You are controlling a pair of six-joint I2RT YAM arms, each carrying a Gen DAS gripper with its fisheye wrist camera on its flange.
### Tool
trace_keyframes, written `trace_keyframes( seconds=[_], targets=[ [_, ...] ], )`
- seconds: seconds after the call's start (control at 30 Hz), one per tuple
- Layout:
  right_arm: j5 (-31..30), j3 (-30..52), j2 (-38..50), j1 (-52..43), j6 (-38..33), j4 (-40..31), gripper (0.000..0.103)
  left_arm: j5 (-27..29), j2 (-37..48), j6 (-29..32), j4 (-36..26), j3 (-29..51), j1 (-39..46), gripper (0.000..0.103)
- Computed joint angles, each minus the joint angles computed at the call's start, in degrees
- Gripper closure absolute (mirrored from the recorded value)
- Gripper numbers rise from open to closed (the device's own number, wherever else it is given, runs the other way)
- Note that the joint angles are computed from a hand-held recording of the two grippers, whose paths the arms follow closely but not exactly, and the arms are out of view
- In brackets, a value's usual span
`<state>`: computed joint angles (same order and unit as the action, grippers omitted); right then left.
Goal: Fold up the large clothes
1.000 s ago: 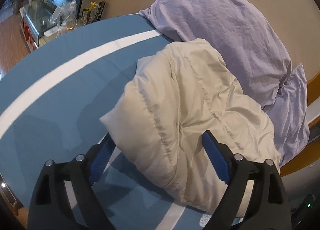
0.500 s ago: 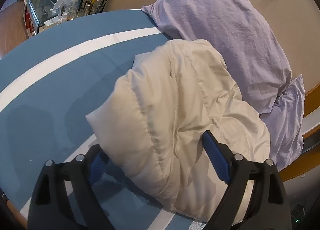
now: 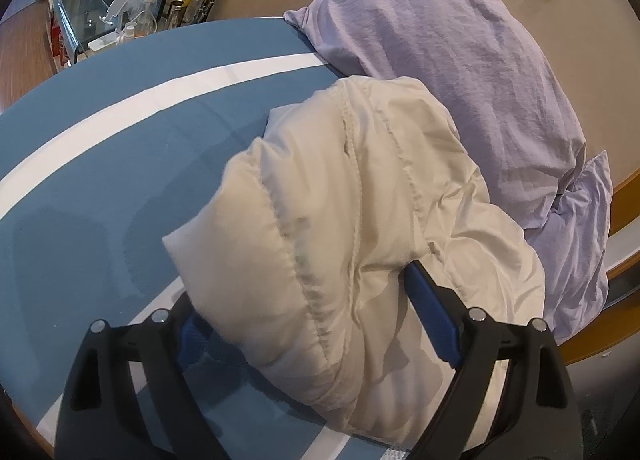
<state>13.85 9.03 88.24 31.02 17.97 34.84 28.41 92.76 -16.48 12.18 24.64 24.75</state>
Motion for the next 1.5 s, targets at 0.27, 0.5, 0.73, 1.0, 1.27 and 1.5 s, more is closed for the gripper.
trace_keyframes(
  seconds=[0.27, 0.5, 0.73, 1.0, 1.27, 1.5],
  targets=[
    [1.62, 1.98, 6.52, 0.65, 0.3, 2.12, 0.039, 0.47, 0.83, -1.5, 2.69, -0.7, -0.85, 0.022],
    [0.91, 2.29, 8.16, 0.2, 0.35, 2.96, 0.038, 0.25, -0.29, -3.42, 4.6, -1.85, -1.59, 0.039],
    [1.17, 2.6, 8.39, 0.52, 0.6, 2.85, 0.038, -0.1, 0.03, -4.59, 5.13, -2.03, -1.82, 0.036],
    [1.0, 2.65, 8.72, 0.4, 0.62, 3.21, 0.038, -0.36, 0.11, -4.77, 5.65, -2.08, -2.19, 0.037],
    [0.76, 2.77, 9.21, 0.08, 0.48, 3.54, 0.038, 5.01, -5.28, -3.98, 2.92, -2.52, -0.11, 0.071],
    [1.06, 3.32, 10.03, 0.09, 0.46, 3.32, 0.038, 9.49, -23.22, -7.62, -6.65, -2.76, -3.57, 0.074]
  ],
)
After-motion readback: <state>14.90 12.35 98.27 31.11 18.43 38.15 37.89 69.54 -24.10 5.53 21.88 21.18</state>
